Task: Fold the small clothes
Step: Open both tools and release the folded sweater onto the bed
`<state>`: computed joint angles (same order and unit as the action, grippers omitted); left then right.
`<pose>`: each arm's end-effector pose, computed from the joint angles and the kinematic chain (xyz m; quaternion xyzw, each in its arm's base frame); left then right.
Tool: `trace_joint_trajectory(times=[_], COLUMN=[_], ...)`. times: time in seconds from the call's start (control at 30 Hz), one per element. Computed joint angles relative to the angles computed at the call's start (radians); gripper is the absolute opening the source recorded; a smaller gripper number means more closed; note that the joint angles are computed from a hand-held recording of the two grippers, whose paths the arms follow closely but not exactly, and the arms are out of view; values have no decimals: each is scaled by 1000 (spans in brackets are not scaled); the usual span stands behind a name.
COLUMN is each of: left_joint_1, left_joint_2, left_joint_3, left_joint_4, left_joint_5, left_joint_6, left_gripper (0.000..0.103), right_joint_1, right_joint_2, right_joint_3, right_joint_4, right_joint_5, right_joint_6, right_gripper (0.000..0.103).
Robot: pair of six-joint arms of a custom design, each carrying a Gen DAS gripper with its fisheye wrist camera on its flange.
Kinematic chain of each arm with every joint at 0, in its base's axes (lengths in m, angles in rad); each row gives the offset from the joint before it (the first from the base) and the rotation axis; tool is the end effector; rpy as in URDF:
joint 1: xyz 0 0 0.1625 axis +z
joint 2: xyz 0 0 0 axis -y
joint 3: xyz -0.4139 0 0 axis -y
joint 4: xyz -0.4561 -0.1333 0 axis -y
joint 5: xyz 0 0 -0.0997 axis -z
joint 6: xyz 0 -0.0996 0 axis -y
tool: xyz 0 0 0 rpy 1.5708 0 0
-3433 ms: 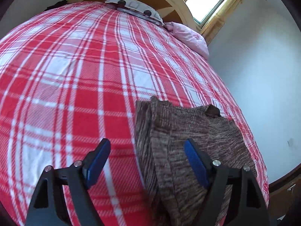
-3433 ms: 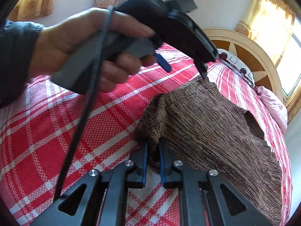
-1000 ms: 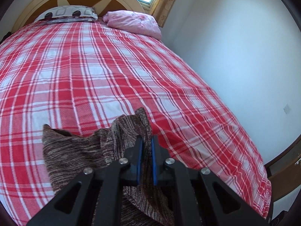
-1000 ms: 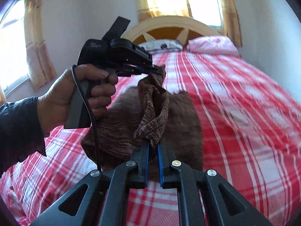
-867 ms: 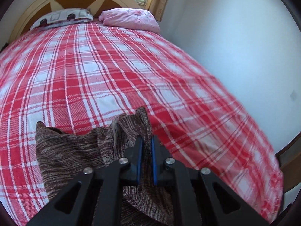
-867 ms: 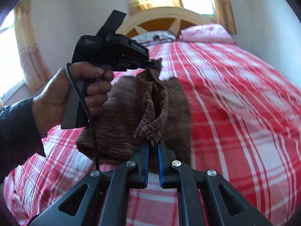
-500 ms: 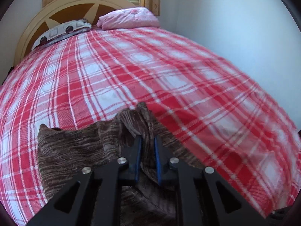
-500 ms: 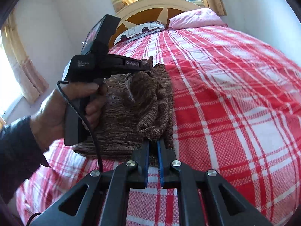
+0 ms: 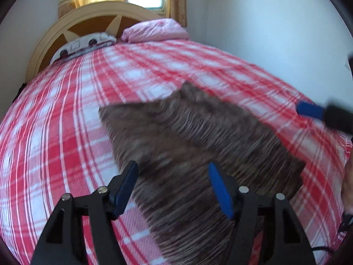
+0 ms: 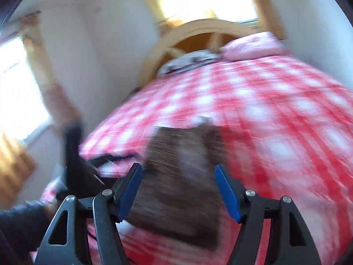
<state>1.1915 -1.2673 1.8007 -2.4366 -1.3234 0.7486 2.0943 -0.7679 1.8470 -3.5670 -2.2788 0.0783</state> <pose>-0.0913 -0.6549 0.2668 0.5059 0.8380 -0.1390 0.1498 0.3762 -0.5146 0.0811 0.0360 -0.8542 0.4887 0.1738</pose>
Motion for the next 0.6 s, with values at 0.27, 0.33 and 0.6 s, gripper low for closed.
trace_joint_trajectory(times=[0.27,0.33,0.6], left_joint_1=[28,33,60], left_joint_2=[11,7,27], left_joint_3=[17,22,-38], left_joint_4=[-31,-30,85], left_joint_5=[-2,-7,-23], left_joint_6=[0,5,-99], left_gripper=[72,78,89], right_joint_1=[-142,-177,-168], right_joint_2=[70,58,12], right_joint_3=[-221,-195,-99], right_joint_4=[389,413,271], right_joint_5=[141,49,-6], right_joint_6=[85,223,252], right_gripper=[68,67,67])
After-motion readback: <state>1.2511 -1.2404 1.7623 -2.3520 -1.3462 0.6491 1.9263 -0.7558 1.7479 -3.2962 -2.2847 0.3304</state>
